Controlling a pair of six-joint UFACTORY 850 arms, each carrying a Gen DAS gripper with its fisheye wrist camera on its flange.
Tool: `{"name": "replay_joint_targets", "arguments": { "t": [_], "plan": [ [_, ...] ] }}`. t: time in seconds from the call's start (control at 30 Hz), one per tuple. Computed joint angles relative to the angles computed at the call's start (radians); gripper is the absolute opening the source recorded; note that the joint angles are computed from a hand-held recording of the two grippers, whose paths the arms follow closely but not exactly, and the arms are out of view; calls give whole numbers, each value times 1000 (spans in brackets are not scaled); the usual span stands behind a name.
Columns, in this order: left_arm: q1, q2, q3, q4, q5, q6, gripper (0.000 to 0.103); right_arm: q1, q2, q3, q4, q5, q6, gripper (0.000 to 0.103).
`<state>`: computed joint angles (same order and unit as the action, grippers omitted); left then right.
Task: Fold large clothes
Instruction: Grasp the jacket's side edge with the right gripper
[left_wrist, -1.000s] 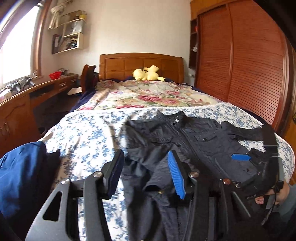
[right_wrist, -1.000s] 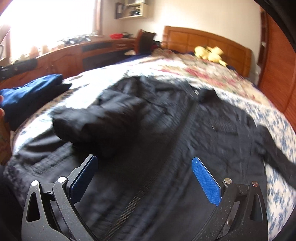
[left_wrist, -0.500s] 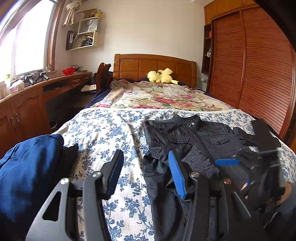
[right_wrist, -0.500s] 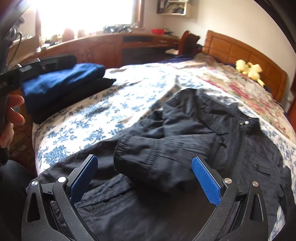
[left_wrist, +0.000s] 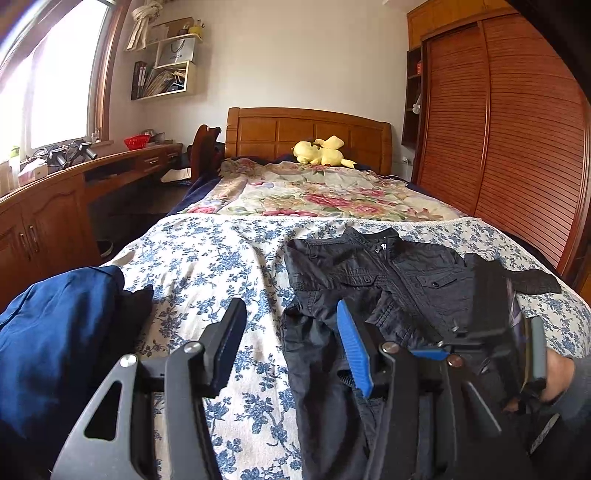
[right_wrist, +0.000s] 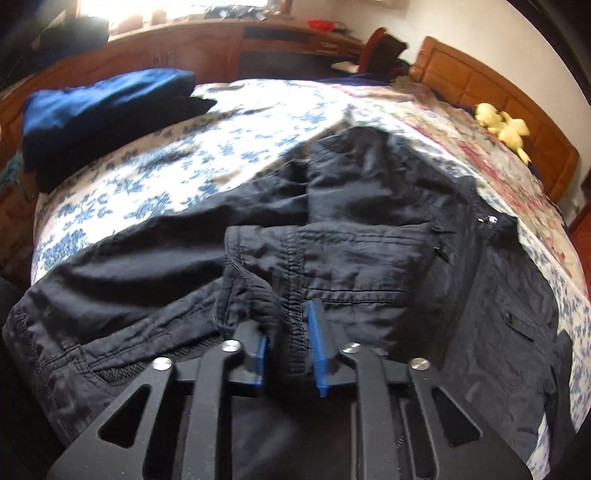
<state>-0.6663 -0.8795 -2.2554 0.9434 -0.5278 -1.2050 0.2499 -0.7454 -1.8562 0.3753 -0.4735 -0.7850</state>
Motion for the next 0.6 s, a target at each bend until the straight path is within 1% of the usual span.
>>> {"name": "replay_joint_targets", "arguments": {
  "t": [0.03, 0.1, 0.17, 0.27, 0.4, 0.53, 0.6],
  "plan": [
    [-1, -6, -10, -9, -2, 11, 50, -10, 19, 23, 47, 20, -31, 9],
    [-3, -26, -42, -41, -9, 51, 50, -26, 54, 61, 142, 58, -96, 7],
    [-7, -53, -86, -71, -24, 93, 50, -49, 100, 110, 293, 100, -207, 5],
    [-11, -87, -143, -108, -39, 141, 50, -82, 161, 170, 513, 123, -377, 4],
    [-16, -131, -216, -166, -51, 214, 50, -117, 242, 250, 750, 147, -580, 4],
    [-21, -197, -331, -230, -88, 298, 50, -146, 319, 333, 1010, 172, -816, 4],
    [-23, -261, -448, -282, -123, 363, 50, -157, 346, 366, 1116, 206, -896, 4]
  ]
}}
